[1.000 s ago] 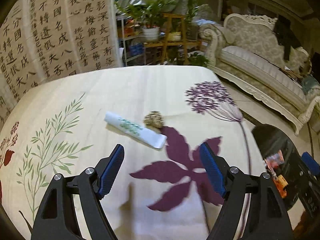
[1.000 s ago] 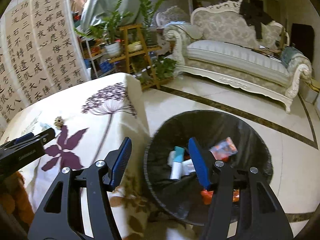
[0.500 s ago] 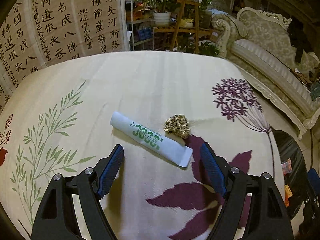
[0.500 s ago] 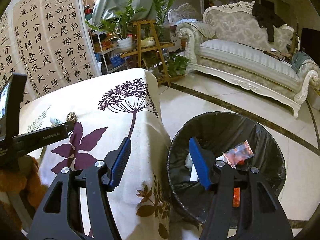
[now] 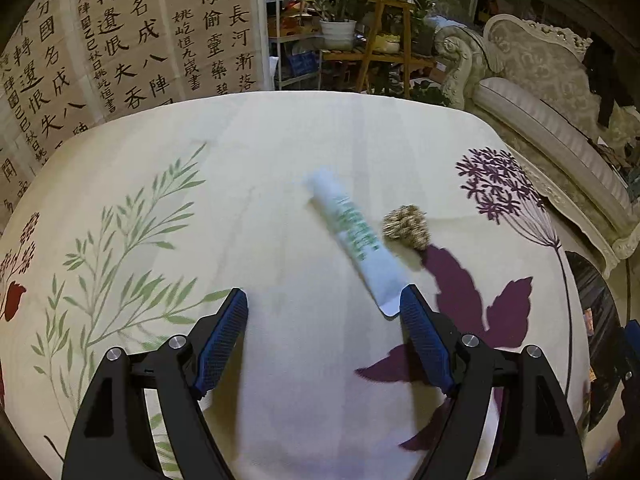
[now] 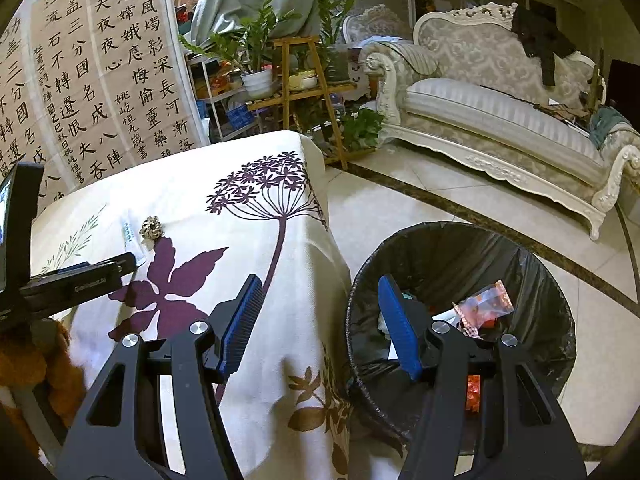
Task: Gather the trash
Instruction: 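Grasp the white green-printed tube with the left tool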
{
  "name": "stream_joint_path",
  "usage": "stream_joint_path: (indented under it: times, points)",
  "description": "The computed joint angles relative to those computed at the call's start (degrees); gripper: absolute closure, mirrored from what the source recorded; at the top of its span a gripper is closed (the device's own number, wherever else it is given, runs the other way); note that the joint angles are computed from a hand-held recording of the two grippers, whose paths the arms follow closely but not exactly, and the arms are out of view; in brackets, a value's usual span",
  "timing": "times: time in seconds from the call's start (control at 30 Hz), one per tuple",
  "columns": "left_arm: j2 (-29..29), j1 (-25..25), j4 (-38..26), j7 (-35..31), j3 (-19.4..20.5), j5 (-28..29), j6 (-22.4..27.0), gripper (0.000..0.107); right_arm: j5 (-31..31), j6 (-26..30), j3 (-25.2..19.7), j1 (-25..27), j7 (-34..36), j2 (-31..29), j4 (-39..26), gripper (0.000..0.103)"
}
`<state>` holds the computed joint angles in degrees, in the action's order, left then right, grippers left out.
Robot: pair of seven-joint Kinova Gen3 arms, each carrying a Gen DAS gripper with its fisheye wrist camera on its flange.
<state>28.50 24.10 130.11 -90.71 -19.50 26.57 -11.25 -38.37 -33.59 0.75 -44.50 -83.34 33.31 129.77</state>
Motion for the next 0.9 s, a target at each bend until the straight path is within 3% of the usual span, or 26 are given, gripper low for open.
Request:
stream_joint_path:
  times: [0.3,0.53,0.77,0.9]
  points:
    - [-1.48,-4.01,1.94,0.25,2.62,-1.0,-1.12,0.031,-0.6,-0.09,-0.12,-0.91,0.85,-0.24,-0.03,0.044]
    - [-2.45,-9.41,1.57,2.33,7.55,-4.21,-1.9,0.031,-1.12,0.33,0.12,-1.19,1.85,-0.43,-0.68,0.044]
    - [-0.87,-9.27,-0.82,1.85,7.87,-5.58,-2.07,0.032,-1.31,0.75,-0.02,-1.08,2.32,-0.19,-1.36,0.044]
    - [0.01,-9.58,-2.09,1.37,8.44,-7.11,-1.34,0.047,-1.44,1.26,0.12,-1.26,2.59,-0.09,-1.68,0.044]
